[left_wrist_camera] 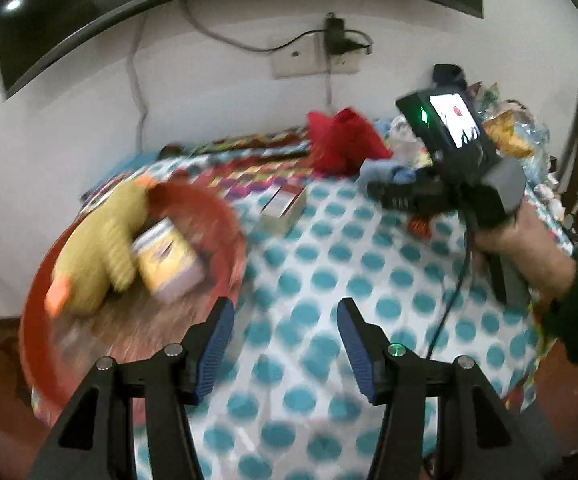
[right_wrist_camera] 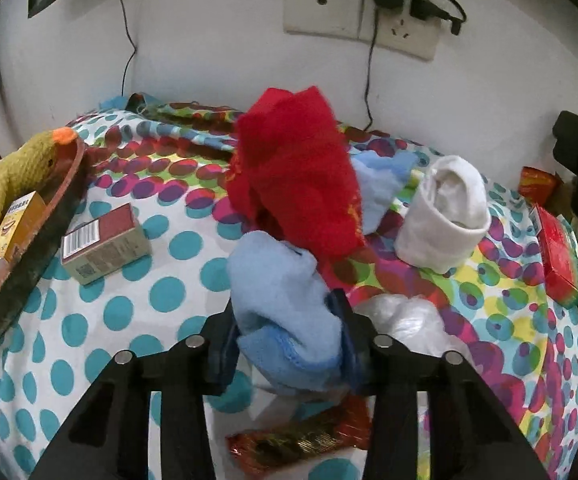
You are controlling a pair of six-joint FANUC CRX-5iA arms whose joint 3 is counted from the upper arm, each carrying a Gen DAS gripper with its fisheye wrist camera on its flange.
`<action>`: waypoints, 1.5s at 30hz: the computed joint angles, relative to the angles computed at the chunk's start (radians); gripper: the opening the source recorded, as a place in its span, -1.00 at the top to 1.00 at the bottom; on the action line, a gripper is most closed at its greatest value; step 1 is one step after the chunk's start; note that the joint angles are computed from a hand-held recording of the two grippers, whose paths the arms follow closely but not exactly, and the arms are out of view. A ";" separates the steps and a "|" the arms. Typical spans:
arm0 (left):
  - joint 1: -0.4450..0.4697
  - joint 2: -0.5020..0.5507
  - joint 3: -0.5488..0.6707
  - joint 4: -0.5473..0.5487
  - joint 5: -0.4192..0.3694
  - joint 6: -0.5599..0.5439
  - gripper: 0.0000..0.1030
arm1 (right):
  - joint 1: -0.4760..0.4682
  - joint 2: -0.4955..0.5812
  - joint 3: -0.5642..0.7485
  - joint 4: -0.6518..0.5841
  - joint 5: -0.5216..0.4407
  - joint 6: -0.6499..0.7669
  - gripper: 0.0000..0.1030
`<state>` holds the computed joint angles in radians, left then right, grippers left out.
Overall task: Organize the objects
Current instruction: 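Grasp the small red barcode box with the left gripper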
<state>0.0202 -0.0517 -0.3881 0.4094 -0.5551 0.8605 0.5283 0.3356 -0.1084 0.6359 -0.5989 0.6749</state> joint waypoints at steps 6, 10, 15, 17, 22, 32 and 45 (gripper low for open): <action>-0.042 0.209 0.230 -0.048 -0.112 -0.001 -0.07 | -0.037 -0.029 -0.012 -0.088 0.031 0.055 0.30; -0.078 0.310 0.372 -0.204 -0.137 0.089 -0.07 | -0.036 -0.022 0.006 -0.126 0.019 0.092 0.30; -0.095 0.411 0.506 -0.247 -0.220 0.133 -0.07 | -0.037 -0.014 0.019 -0.154 0.014 0.116 0.30; -0.106 0.442 0.553 -0.290 -0.235 0.160 -0.07 | -0.039 -0.016 0.019 -0.165 0.019 0.120 0.30; -0.122 0.515 0.661 -0.347 -0.312 0.200 -0.07 | -0.045 -0.019 0.023 -0.201 0.030 0.141 0.27; -0.095 0.544 0.663 -0.258 -0.334 0.259 -0.07 | -0.046 -0.019 0.020 -0.201 0.034 0.140 0.25; -0.116 0.488 0.513 -0.200 -0.171 0.330 0.42 | -0.046 -0.017 0.018 -0.195 0.034 0.135 0.23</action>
